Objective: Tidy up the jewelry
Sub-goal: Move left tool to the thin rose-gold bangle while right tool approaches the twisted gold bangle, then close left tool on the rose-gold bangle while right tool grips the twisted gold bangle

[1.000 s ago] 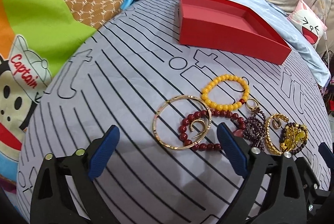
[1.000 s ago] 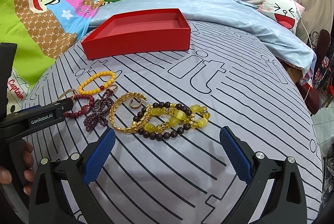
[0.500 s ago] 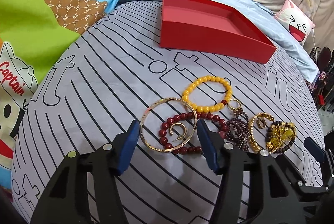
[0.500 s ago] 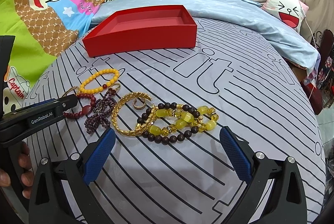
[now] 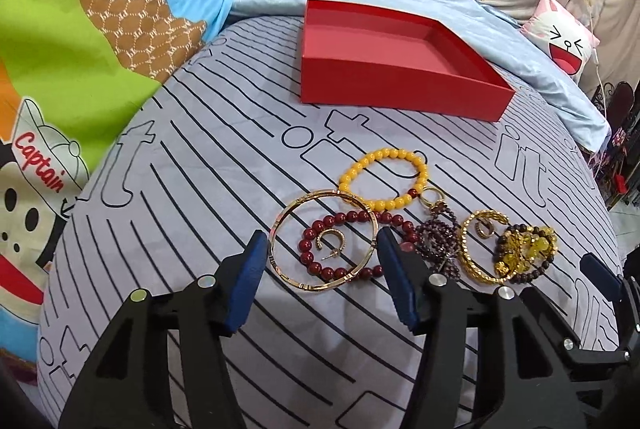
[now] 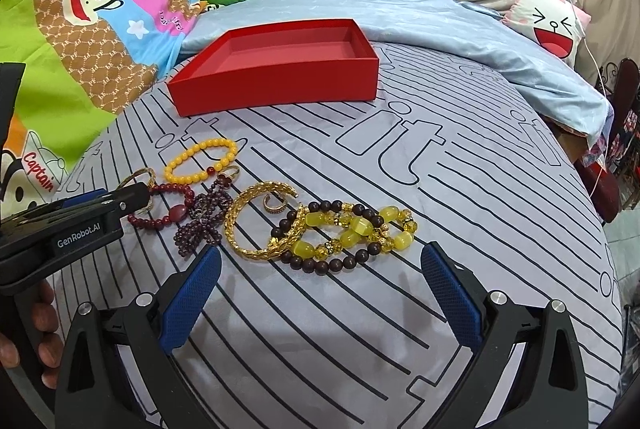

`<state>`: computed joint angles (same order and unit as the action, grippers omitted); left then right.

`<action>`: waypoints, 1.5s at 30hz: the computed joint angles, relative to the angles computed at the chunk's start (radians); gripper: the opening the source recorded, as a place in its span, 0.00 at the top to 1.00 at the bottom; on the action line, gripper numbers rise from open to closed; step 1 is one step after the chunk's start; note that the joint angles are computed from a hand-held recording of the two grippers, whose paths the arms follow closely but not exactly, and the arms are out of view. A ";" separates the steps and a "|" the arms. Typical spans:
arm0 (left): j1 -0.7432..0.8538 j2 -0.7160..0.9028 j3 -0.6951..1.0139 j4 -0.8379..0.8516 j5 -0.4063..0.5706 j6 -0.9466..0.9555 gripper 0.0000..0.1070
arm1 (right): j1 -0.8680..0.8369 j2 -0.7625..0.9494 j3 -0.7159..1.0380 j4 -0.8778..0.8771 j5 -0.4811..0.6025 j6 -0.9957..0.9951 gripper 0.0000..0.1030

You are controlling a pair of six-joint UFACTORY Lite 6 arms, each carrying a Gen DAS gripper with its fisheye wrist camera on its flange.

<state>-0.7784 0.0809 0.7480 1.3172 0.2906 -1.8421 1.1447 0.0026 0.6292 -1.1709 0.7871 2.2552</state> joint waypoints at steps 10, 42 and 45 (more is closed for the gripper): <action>-0.022 -0.113 -0.077 -0.035 0.062 0.019 0.49 | 0.025 0.005 0.023 -0.008 0.021 -0.019 0.07; 0.057 -0.077 -0.087 0.021 -0.028 -0.019 0.49 | -0.172 0.249 0.205 -0.097 -0.204 -0.142 0.47; 0.054 -0.075 -0.087 0.019 -0.027 -0.019 0.49 | -0.186 0.256 0.216 -0.102 -0.209 -0.149 0.48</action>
